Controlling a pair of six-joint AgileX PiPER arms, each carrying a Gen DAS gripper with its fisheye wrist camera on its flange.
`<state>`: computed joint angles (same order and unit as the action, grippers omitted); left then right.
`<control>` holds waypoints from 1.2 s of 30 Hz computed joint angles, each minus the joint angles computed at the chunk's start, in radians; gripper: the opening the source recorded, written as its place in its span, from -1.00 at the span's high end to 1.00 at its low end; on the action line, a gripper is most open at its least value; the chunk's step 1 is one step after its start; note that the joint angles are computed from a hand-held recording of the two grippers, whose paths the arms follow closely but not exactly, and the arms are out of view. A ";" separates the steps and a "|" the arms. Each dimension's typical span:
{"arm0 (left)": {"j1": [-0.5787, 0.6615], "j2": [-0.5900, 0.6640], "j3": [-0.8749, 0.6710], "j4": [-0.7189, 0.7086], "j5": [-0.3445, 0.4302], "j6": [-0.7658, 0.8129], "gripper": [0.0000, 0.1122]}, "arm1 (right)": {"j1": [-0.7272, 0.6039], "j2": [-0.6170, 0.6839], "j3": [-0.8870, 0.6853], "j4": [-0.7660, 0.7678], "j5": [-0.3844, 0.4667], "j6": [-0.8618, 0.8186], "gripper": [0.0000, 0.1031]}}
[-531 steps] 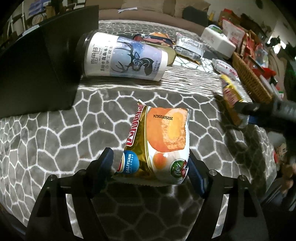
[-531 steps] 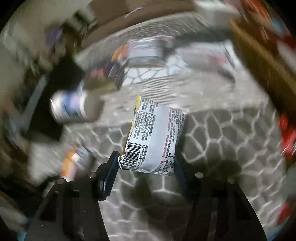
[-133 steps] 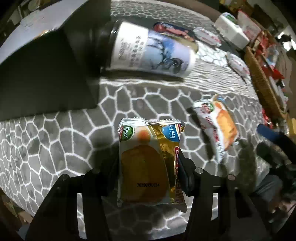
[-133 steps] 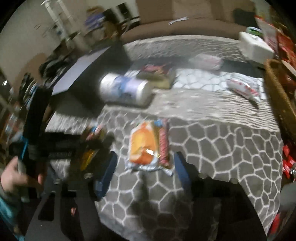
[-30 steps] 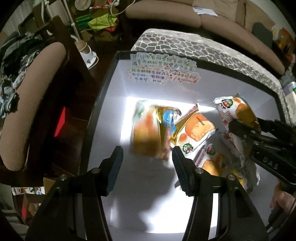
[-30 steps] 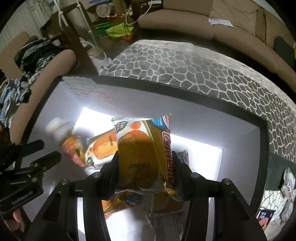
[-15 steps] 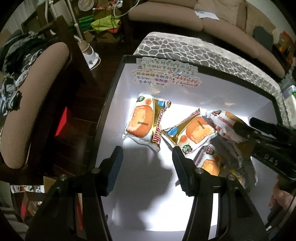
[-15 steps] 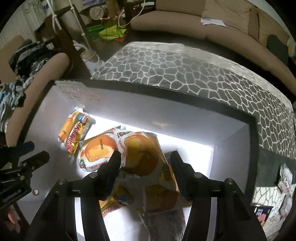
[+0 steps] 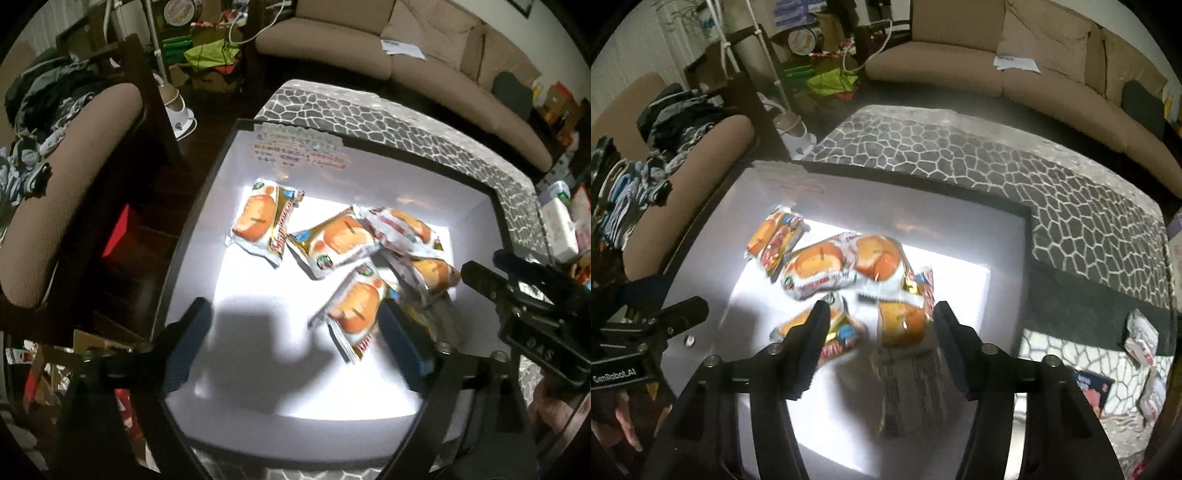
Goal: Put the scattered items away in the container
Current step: 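Open the left tool over the box while the right tool releases the orange packet inside, then move both tools back toward the white bread packets near the basket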
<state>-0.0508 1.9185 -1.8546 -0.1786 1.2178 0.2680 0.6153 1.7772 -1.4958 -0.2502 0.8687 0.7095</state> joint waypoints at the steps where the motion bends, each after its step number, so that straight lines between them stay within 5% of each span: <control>1: -0.004 -0.018 0.020 0.001 -0.002 -0.004 -0.84 | 0.007 -0.029 0.028 -0.003 -0.006 0.011 -0.44; 5: -0.025 -0.111 0.125 0.026 -0.022 -0.032 -0.84 | 0.029 -0.125 0.111 -0.009 -0.024 0.044 -0.62; 8: -0.030 -0.162 0.186 0.029 -0.032 -0.043 -0.84 | 0.055 -0.197 0.167 -0.036 -0.014 0.085 -1.00; 25: -0.116 -0.443 0.415 0.032 -0.039 -0.115 -0.84 | 0.200 -0.600 0.435 -0.190 0.132 0.314 -1.00; 31: -0.239 -0.546 0.501 0.033 -0.067 -0.192 -0.84 | 0.195 -0.802 0.593 -0.189 0.178 0.352 -1.00; 36: -0.417 -0.588 0.582 0.050 -0.127 -0.284 -0.84 | 0.068 -1.027 0.745 -0.116 0.223 0.272 -1.00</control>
<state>-0.4676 1.3301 -1.2730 -0.1287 1.0910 -0.0162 0.6829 0.7499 -0.7512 -0.3658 1.0919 0.9811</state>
